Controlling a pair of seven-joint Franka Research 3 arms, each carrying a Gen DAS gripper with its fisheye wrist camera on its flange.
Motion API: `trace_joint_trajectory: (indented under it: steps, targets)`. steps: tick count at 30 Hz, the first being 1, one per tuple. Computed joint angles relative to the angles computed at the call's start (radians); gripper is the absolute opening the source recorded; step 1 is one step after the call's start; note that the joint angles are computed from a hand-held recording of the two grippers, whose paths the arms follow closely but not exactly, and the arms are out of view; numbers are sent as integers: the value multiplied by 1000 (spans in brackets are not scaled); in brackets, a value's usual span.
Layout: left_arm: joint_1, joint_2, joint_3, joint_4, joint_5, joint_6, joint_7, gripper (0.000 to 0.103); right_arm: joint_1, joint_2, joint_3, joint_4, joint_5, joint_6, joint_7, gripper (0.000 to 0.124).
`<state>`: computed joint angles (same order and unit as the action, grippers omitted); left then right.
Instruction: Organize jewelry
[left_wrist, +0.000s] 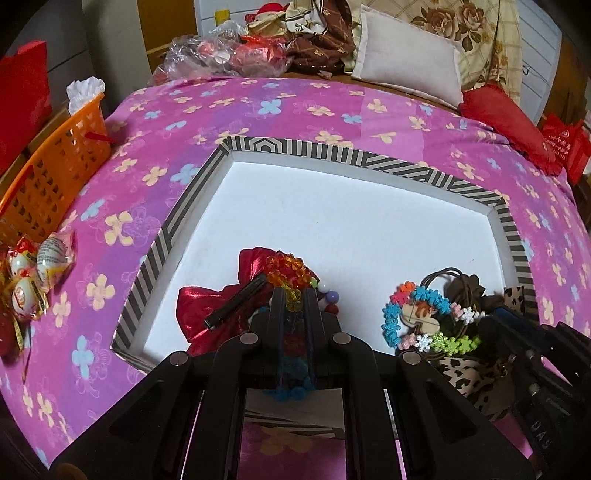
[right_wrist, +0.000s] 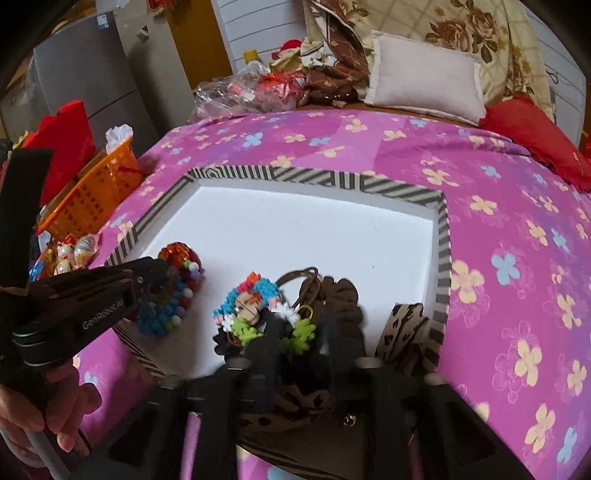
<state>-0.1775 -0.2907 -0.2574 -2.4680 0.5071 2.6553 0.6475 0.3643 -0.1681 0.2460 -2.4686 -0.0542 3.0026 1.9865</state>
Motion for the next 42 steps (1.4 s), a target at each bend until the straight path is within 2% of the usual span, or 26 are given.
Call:
trace_joint_trajectory:
  steps: [1, 7, 9, 11, 15, 19, 22, 28, 31, 42]
  targets:
    - [5, -3, -7, -2, 16, 0, -12, 8, -9, -5, 8, -10, -10, 14, 18, 50]
    - [9, -38, -15, -26, 53, 3, -49, 11, -18, -56, 25, -53, 2, 36, 35, 50]
    - [9, -58, -16, -39, 57, 3, -54, 22, -40, -85, 50, -68, -13, 35, 55, 50]
    - [6, -83, -13, -57, 52, 12, -54, 41, -45, -117, 63, -88, -10, 34, 65, 50]
    - [1, -147, -21, -96, 43, 9, -56, 49, -66, -173, 103, -121, -10, 25, 87, 51]
    - [-17, -210, -27, -132, 22, -3, -49, 56, -57, -216, 119, -152, 10, 23, 97, 53]
    - [-23, -265, -50, -159, 24, -28, -58, 57, -57, -250, 138, -174, 19, 20, 115, 58]
    - [-47, -358, -68, -202, 19, -68, -72, 57, -69, -329, 183, -209, 19, -7, 157, 60]
    - [-56, -403, -78, -219, 18, -91, -82, 57, -74, -371, 203, -226, 12, -18, 179, 66]
    - [-115, -547, -91, -274, -24, -170, -105, 57, -71, -464, 248, -253, 2, -49, 252, 68]
